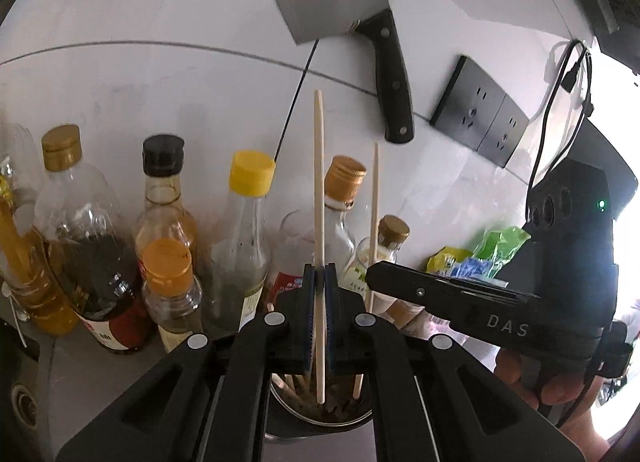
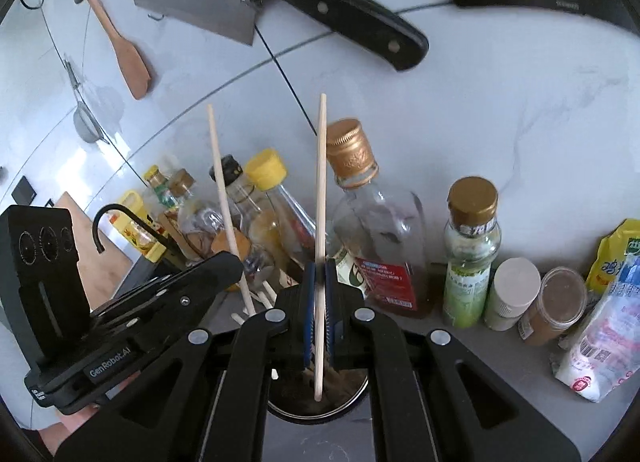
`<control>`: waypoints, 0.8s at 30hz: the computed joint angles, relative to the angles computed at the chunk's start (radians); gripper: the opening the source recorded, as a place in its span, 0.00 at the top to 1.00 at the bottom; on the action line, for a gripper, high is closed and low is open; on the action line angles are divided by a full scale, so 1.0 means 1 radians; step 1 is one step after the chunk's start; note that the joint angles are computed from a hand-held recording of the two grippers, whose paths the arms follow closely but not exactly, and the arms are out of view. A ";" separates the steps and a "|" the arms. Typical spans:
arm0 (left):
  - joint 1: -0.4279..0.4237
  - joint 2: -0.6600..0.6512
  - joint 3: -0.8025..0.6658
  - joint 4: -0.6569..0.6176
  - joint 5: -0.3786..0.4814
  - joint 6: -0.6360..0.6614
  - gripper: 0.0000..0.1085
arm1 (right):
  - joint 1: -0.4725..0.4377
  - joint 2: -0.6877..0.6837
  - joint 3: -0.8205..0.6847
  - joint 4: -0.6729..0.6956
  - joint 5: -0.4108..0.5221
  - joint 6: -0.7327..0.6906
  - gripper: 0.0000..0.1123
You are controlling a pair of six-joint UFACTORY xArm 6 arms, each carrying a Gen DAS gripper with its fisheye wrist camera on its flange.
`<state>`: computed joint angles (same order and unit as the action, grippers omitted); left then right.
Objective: Organize utensils
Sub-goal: 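Open both tools to release the chopsticks inside the holder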
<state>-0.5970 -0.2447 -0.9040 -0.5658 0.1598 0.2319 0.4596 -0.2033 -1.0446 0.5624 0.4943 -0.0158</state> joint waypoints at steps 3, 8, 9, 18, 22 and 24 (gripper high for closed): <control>0.002 0.003 0.004 0.001 -0.018 -0.015 0.85 | 0.004 0.001 0.010 -0.059 -0.007 0.062 0.88; 0.002 -0.026 0.026 -0.039 -0.037 0.023 0.59 | -0.007 -0.010 0.022 -0.051 -0.002 0.076 0.85; 0.004 -0.035 0.033 -0.034 -0.037 0.019 0.59 | -0.009 -0.015 0.025 -0.041 0.001 0.069 0.85; 0.001 -0.155 0.124 -0.051 -0.022 0.078 0.59 | -0.001 -0.159 0.133 -0.070 -0.002 0.100 0.66; 0.015 -0.253 0.215 0.171 -0.010 -0.110 0.49 | 0.025 -0.270 0.208 -0.136 0.007 0.144 0.57; 0.017 -0.295 0.244 0.192 0.016 -0.137 0.44 | 0.038 -0.333 0.248 -0.184 0.026 0.179 0.52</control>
